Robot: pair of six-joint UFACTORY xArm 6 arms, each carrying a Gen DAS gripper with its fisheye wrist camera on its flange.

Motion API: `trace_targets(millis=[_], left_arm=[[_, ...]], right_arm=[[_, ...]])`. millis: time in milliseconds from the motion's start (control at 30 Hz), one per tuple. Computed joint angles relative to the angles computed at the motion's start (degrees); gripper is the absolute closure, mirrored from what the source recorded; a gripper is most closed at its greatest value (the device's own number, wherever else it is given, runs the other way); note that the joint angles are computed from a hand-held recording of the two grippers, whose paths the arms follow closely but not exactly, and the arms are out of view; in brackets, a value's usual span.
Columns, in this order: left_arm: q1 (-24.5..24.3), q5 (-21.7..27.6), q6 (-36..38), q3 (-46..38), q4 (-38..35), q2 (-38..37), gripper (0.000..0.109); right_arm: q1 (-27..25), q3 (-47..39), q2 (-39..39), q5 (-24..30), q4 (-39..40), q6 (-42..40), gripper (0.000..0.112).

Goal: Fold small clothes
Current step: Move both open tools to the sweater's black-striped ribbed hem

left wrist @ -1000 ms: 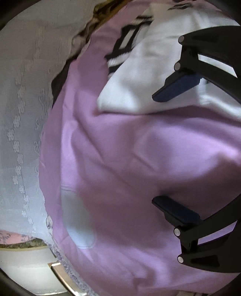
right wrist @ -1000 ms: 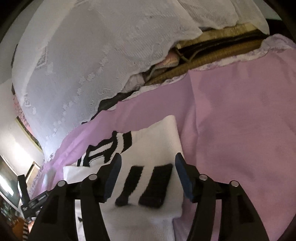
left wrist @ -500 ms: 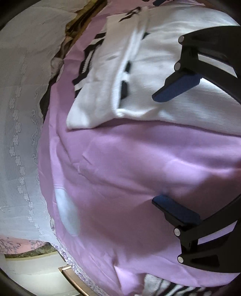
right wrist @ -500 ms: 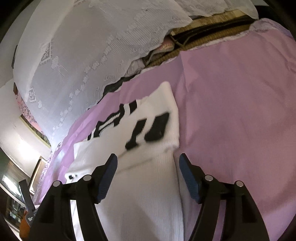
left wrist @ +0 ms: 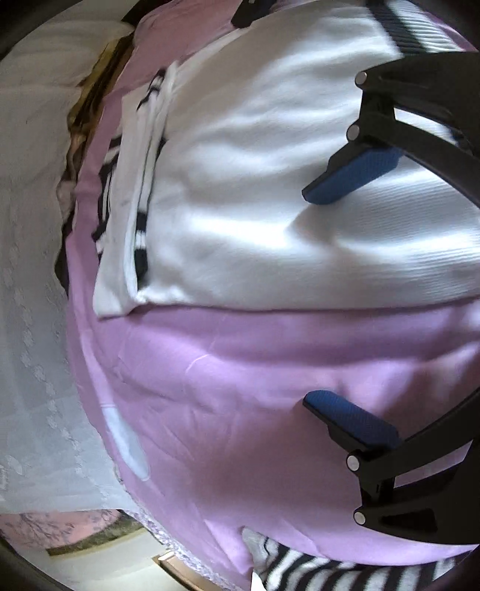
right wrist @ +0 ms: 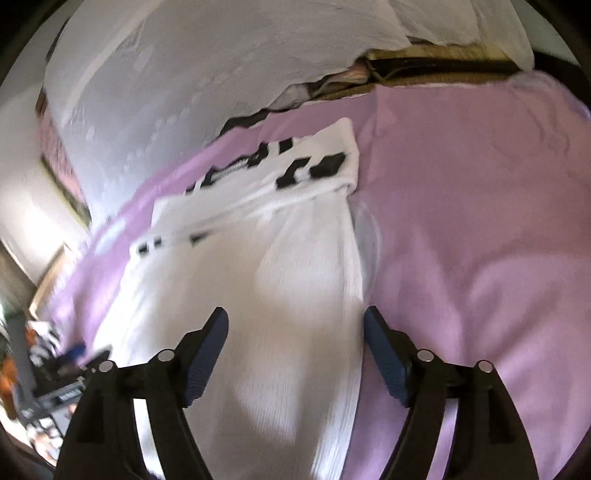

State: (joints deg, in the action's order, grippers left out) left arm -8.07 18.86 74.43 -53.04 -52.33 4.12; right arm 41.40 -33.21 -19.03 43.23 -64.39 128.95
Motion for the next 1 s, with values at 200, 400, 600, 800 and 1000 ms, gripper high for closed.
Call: trace_targets(millis=[200,400,600,800,1000], left_arm=[[6.8,13.6,6.3,3.9,-1.2,-5.2,0.01],[16.6,32.2,7.5,1.5,-0.2,-4.7,0.01],[20.8,42.7,9.7,-0.4,1.6,-3.6,0.01],[19.5,49.3,6.4,-5.2,3.9,0.0,0.01],[17.8,54.6,2.0,-10.7,2.5,4.8,0.01]], right_arm=[[8.1,2.4,-3.0,4.5,2.5,4.6,0.032],[17.8,5.9,-7.4,9.2,1.4,14.3,0.032],[20.4,9.7,-10.4,2.4,-7.0,23.5,0.031],[14.7,11.3,-10.9,-9.2,-18.3,32.1,0.033],[6.6,10.4,-9.6,-18.5,-28.3,40.0,0.038]])
